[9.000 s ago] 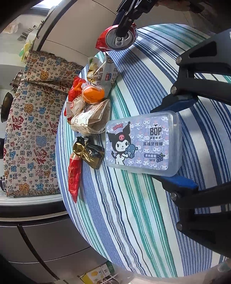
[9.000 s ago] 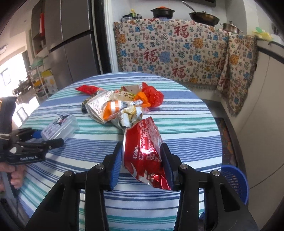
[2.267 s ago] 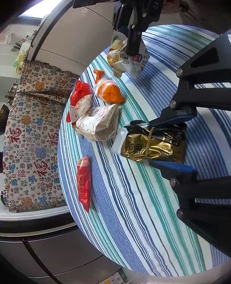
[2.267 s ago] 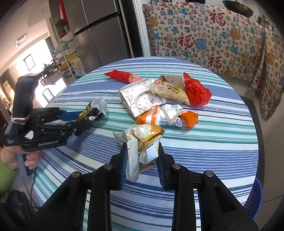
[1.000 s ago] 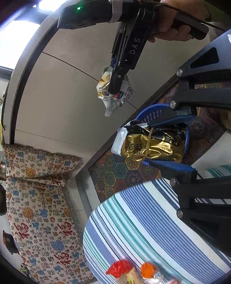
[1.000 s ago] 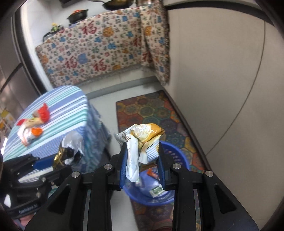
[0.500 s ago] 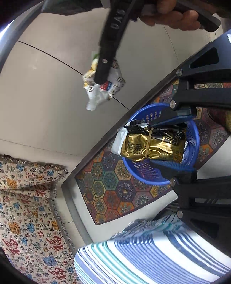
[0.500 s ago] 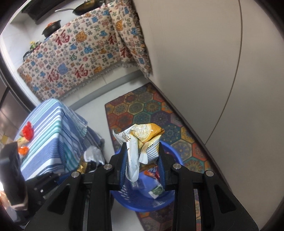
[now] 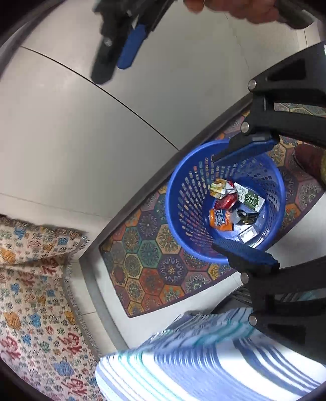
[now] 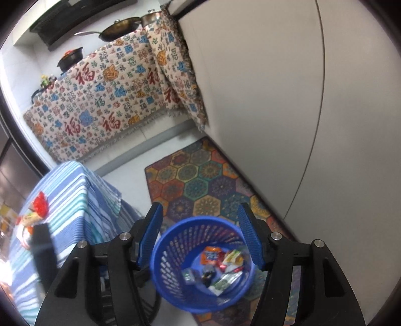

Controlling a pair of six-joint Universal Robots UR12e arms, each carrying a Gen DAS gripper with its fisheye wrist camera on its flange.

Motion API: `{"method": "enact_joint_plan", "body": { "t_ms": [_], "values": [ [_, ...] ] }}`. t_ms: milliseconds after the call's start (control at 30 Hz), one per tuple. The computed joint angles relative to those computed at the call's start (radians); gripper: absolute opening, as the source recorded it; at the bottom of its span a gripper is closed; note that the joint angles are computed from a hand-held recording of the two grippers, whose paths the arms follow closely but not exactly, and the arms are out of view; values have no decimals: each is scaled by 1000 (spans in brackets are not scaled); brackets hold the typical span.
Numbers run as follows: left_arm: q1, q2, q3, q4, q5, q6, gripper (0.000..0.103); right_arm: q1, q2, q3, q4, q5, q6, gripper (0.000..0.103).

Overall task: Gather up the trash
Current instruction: 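Carry the gold wrapper and snack bag over the blue wastebasket and open both grippers, then move both tools back over the table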

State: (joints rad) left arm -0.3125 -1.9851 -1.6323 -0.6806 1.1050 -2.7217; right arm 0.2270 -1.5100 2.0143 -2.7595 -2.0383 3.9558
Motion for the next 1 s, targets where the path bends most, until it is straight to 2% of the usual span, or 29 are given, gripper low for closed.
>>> {"method": "enact_joint_plan", "body": {
  "t_ms": [100,233,367,467,633,667,733,833,900,933,1000],
  "values": [
    [26,44,-33,11,-27,15,62,16,9,-16,6,-38,-20,75],
    [76,117,-81,-4,-42,60,63,40,34,-52,13,-54,-73,76],
    [149,180,-136,26,-15,101,67,87,83,-119,26,-58,-177,79],
    [210,203,-164,46,35,100,67,126,136,-190,43,-3,-252,80],
    [302,192,-174,88,159,57,67,181,242,-315,64,204,-316,81],
    [318,185,-170,93,172,43,67,192,262,-340,76,227,-337,81],
    [347,167,-157,99,192,21,67,218,311,-400,112,242,-387,81],
    [379,144,-137,120,182,13,69,243,365,-471,183,226,-415,81],
    [390,130,-121,117,173,29,80,250,390,-505,228,209,-400,81],
    [395,121,-114,123,166,35,81,249,403,-524,253,209,-387,81],
    [401,106,-104,135,151,50,92,250,422,-549,274,183,-358,91]
  ]
}}
